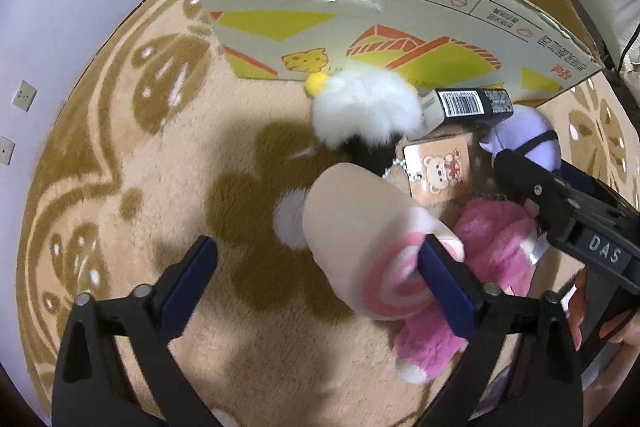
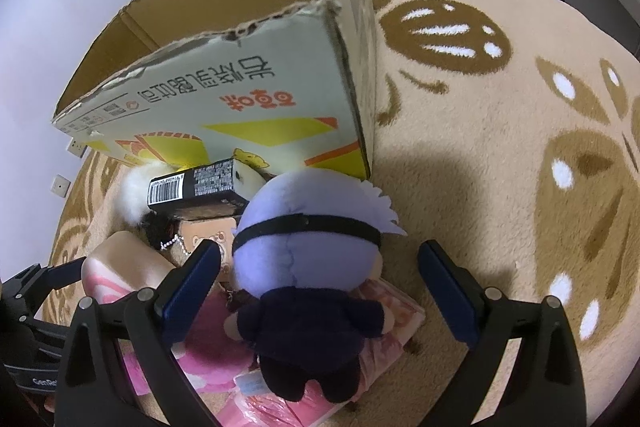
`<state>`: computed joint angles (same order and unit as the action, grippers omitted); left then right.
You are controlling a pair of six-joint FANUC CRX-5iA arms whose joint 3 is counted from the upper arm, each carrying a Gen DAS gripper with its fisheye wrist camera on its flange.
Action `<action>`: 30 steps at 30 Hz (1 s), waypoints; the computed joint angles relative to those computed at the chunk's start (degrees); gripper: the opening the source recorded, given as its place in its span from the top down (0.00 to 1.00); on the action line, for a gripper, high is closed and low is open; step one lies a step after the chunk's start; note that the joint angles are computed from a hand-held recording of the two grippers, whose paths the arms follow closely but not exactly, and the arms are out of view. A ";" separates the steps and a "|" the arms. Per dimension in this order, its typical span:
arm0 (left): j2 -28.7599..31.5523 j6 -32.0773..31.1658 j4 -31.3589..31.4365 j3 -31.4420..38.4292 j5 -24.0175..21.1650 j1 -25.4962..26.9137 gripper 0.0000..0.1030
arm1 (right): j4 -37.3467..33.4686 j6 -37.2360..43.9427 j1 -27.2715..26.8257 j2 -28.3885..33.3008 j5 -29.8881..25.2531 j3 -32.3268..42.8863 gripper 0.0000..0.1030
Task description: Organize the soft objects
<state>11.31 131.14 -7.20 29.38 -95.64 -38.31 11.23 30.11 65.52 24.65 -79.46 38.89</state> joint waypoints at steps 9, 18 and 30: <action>0.73 -3.74 -0.76 3.21 0.39 -2.63 0.68 | 0.45 1.16 0.33 -0.38 0.05 0.32 0.33; 1.12 -3.14 -2.09 4.33 0.19 -3.48 0.71 | 1.83 0.71 0.62 -0.69 0.29 0.47 0.35; 1.50 -2.91 -8.12 9.38 -2.80 -5.40 0.79 | 4.75 0.15 1.96 -3.62 3.34 -1.85 0.35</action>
<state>12.82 128.24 -15.31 38.76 -98.44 -43.71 15.98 30.26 67.48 21.03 -76.12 37.04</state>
